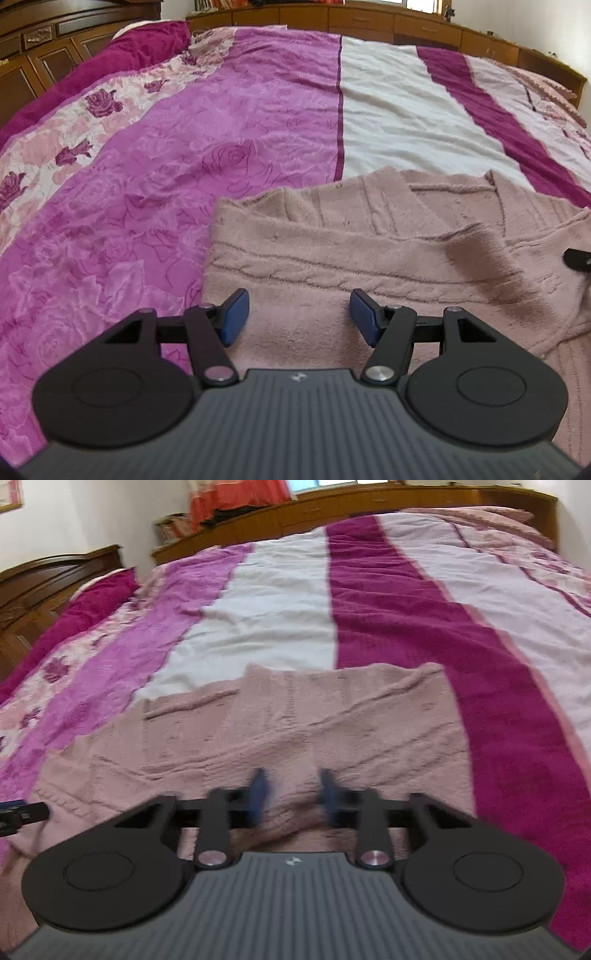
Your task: Fold small clothes
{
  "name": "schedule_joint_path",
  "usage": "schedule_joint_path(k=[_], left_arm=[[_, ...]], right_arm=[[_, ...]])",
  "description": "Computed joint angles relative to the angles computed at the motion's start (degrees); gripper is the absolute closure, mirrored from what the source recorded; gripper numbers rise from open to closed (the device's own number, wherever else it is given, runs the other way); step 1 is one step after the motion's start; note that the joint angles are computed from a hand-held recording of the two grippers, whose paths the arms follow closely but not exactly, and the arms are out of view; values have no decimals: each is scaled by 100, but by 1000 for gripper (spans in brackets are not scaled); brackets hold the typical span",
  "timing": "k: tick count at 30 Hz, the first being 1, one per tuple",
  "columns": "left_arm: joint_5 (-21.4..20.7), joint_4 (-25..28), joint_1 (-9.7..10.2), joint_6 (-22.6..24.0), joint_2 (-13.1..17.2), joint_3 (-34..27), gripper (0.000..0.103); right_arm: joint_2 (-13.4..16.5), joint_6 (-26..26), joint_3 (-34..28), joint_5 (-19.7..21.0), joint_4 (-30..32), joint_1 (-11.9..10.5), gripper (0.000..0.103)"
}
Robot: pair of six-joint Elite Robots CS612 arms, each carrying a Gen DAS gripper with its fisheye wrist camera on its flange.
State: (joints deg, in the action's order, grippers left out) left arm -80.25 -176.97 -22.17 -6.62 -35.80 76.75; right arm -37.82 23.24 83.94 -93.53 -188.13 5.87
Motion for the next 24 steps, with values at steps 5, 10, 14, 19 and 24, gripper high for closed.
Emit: schedule_joint_path(k=[5, 10, 14, 19, 24], left_arm=[[20, 33, 6, -107, 44, -35, 40], [119, 43, -20, -67, 89, -82, 39], [134, -13, -22, -14, 102, -70, 39], [77, 73, -4, -89, 30, -16, 40], [15, 2, -14, -113, -125, 211, 41]], right_arm=[[-94, 214, 257, -538, -790, 77, 85], [-166, 143, 403, -815, -541, 119, 84], [-109, 127, 397, -868, -259, 123, 74], [-204, 158, 491, -1313, -273, 222, 55], [-279, 192, 725, -1338, -987, 276, 47]])
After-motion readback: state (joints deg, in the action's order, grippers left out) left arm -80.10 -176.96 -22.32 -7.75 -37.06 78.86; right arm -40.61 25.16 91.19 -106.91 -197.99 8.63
